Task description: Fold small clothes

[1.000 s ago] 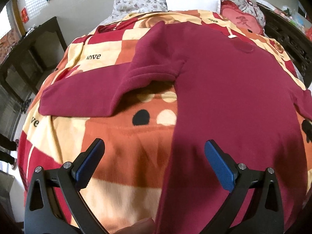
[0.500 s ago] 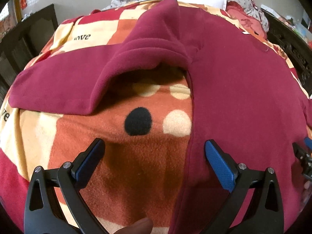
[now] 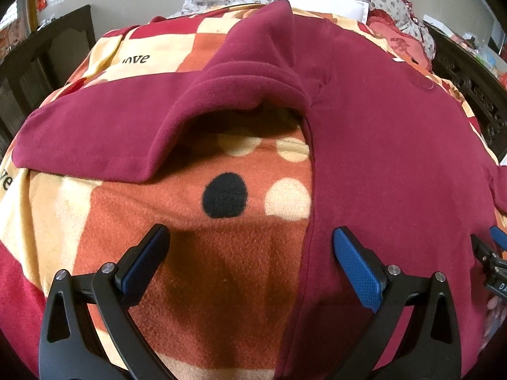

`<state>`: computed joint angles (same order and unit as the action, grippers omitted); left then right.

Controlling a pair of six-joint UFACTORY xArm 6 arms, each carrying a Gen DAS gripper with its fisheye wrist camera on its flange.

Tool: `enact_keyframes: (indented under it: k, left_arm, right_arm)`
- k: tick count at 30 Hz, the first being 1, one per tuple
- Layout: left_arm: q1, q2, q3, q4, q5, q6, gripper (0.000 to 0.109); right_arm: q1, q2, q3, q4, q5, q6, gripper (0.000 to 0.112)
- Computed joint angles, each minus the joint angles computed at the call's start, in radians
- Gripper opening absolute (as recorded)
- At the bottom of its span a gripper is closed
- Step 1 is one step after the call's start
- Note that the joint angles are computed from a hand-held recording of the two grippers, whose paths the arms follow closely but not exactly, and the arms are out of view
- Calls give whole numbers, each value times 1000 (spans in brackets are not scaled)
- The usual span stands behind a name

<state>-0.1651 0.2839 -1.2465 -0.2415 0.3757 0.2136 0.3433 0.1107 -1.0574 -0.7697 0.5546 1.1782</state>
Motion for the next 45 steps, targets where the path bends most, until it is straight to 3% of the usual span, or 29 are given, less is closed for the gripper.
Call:
enact_keyframes:
  k: [14, 19, 23, 28, 31, 34, 40, 42, 44, 45]
  left_arm:
    - [10, -16, -6, -35, 33, 20, 102]
    - [72, -128, -6, -327, 25, 289, 101]
    - [208, -88, -155, -492, 185, 379, 101]
    - [438, 102, -395, -728, 488, 225, 101]
    - [506, 184, -453, -858, 571, 194, 101]
    - [532, 257, -503, -983, 672, 220, 96]
    - [528, 293, -523, -995, 613, 173, 87]
    - [524, 302, -529, -987, 597, 151, 79]
    - [521, 302, -530, -996, 587, 162, 58]
    - [522, 293, -517, -1015, 581, 177, 54]
  right_arm:
    - [5, -7, 7, -22, 3, 19, 103]
    - [5, -7, 7, -29, 2, 25, 103]
    - [5, -7, 6, -32, 2, 27, 103]
    - [1, -9, 13, -44, -7, 38, 103]
    - [3, -8, 12, -48, -4, 40, 103]
    - [3, -9, 14, -47, -6, 42, 103]
    - [4, -8, 12, -47, -5, 43, 103]
    - [4, -8, 12, -48, -6, 44, 103]
    - [6, -8, 11, -48, -3, 44, 103]
    - [4, -8, 12, -48, -5, 44, 103]
